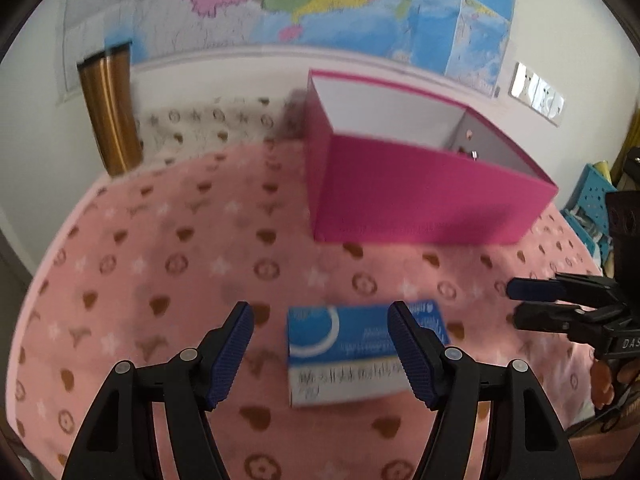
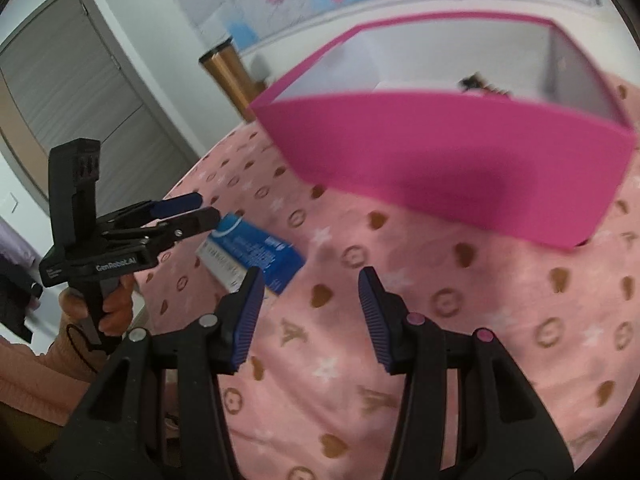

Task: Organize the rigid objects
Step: 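Open the right gripper and move it to the blue-and-white carton, then grasp the blue-and-white medicine carton with the right gripper and lift it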

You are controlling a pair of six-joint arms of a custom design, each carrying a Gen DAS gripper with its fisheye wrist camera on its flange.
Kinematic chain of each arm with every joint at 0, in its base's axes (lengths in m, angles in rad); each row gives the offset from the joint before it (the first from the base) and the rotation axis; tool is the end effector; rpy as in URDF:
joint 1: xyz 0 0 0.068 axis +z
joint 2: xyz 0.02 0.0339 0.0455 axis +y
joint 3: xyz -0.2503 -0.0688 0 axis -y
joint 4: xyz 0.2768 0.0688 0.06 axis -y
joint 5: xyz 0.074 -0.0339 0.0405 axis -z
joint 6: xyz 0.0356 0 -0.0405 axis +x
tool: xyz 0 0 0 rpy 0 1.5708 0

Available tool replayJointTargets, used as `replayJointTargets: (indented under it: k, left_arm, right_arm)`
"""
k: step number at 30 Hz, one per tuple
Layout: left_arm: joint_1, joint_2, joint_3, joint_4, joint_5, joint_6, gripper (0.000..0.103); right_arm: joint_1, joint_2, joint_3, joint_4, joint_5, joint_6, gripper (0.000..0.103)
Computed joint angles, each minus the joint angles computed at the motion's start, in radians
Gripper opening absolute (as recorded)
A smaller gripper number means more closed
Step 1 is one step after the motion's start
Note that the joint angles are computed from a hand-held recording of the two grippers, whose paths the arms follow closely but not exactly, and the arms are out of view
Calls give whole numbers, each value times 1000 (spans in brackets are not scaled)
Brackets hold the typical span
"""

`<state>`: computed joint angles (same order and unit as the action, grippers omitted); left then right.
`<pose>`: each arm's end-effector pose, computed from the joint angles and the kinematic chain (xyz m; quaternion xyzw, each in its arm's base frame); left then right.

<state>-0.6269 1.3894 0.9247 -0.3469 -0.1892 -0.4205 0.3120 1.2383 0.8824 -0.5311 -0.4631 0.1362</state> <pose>0.2665 -0.1848 0.2102 0.0604 0.9233 -0.1085 0.3633 0.2669 0.1028 0.2278 -0.1571 0.9067 0.2833 0.2701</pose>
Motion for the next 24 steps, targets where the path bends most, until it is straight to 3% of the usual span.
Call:
replayJointTargets:
  k: [14, 24]
  left_arm:
    - [14, -8, -58, 18, 147, 23, 69]
    - [-46, 38, -22, 42, 202, 26, 68]
  right_arm:
    - [83, 141, 33, 70, -11, 53, 51]
    - [45, 121, 6, 75, -8, 62, 51]
